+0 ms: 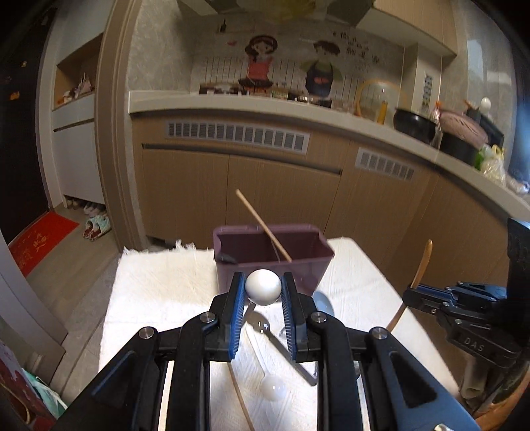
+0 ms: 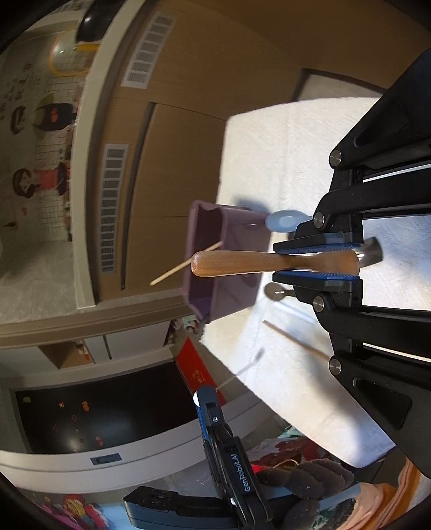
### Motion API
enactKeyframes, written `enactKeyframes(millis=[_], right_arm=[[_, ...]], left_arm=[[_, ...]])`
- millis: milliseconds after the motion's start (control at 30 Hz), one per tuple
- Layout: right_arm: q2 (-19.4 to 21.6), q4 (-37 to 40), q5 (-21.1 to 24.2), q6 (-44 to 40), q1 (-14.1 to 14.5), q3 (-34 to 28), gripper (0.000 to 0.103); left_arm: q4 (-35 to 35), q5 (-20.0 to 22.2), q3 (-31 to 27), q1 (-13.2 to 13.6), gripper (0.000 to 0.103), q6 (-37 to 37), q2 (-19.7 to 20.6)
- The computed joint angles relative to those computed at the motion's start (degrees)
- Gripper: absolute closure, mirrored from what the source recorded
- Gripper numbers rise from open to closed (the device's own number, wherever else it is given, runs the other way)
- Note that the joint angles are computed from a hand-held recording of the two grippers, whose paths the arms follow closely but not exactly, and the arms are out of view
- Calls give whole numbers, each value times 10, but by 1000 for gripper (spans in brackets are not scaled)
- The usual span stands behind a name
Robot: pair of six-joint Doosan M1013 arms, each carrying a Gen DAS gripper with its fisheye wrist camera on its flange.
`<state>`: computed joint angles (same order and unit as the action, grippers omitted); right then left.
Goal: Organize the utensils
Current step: 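Carry the white-ball spoon over the purple caddy and release it while the right tool drops the wooden spoon in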
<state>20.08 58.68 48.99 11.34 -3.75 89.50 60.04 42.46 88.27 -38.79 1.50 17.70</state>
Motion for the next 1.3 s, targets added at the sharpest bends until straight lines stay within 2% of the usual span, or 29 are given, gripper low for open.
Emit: enactKeyframes(millis=[133, 333, 533, 667, 833, 1067, 1300], right_arm=[[-11, 23, -9, -28, 3, -15, 93], [-12, 50, -27, -41, 14, -57, 93], [13, 25, -65, 2, 38, -114, 93], [41, 6, -71, 36, 49, -153, 93], [81, -41, -78, 85, 66, -190, 93], [138, -141, -38, 185, 81, -239, 93], [178, -199, 6, 251, 86, -268, 91]], left_arm=[[52, 10, -10, -3, 84, -14, -10], [76, 8, -56, 12, 84, 2, -5], [78, -42, -91, 40, 84, 0, 4], [28, -71, -118, 62, 84, 35, 25], [-49, -82, -146, 84, 84, 96, 61], [-217, -95, -166, 114, 84, 202, 105], [-316, -76, -170, 127, 81, 244, 131]])
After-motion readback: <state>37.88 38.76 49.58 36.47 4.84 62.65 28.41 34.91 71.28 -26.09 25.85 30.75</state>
